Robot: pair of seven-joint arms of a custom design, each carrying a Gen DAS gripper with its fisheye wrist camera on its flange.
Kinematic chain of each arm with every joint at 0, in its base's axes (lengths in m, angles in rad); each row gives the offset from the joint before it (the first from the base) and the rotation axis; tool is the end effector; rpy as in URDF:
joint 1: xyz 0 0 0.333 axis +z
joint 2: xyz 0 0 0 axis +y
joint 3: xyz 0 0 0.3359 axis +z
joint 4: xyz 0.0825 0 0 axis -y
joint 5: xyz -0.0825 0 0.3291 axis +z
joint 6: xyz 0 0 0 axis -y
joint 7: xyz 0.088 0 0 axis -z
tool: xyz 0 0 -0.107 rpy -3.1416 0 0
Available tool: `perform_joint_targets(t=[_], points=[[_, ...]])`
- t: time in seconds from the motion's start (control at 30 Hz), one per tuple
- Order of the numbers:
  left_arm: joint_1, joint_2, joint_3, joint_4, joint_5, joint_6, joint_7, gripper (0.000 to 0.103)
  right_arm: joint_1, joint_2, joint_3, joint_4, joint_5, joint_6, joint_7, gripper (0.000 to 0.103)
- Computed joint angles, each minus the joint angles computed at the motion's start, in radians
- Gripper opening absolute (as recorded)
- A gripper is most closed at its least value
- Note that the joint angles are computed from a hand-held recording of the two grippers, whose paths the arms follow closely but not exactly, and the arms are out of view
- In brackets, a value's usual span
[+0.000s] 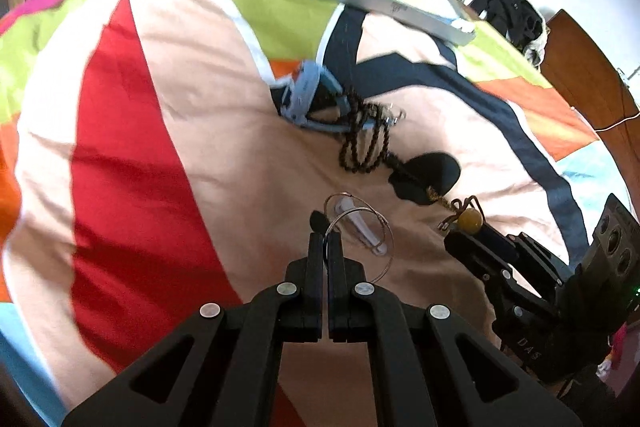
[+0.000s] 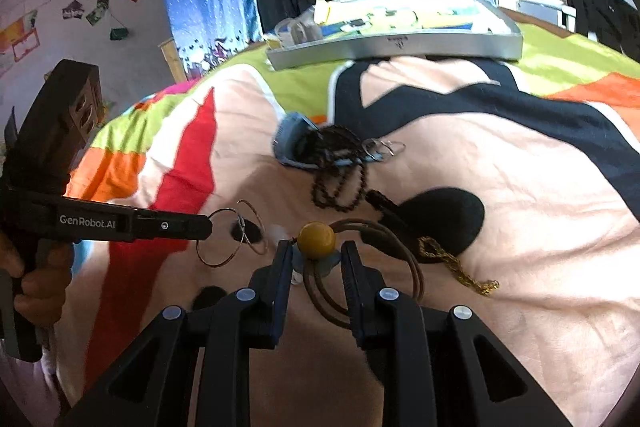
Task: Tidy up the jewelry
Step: 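Carry both held pieces into the silver tray and open both tools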
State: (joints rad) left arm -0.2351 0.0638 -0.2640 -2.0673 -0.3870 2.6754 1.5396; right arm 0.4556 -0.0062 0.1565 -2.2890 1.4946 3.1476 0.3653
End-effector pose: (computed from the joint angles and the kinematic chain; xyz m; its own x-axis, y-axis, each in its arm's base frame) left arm 0.4948 -0.2529 0.5111 -0.2370 -0.9064 0.3496 -0.8923 0.0607 -0.4473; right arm 0.4341 0.1969 0.4524 0.3949 -0.8941 -0.2112 -0.6747 -0.1262 -0.7273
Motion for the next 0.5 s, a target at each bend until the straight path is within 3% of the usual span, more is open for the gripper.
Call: perform_joint_targets(t=[0.27, 0.5], points=[[-0.002, 0.011, 0.006, 0.106, 0.049, 0.032, 0.032, 0.000, 0.013, -0.011, 0.004, 0.047, -0.078, 0.016, 0.023, 0.023], [0.045, 0.184, -0.026, 0.387, 0.041, 0.029, 0.039, 0.000, -0.041, 0.048, -0.032, 0.162, -0.477, -0.023, 0.306, 0.023]])
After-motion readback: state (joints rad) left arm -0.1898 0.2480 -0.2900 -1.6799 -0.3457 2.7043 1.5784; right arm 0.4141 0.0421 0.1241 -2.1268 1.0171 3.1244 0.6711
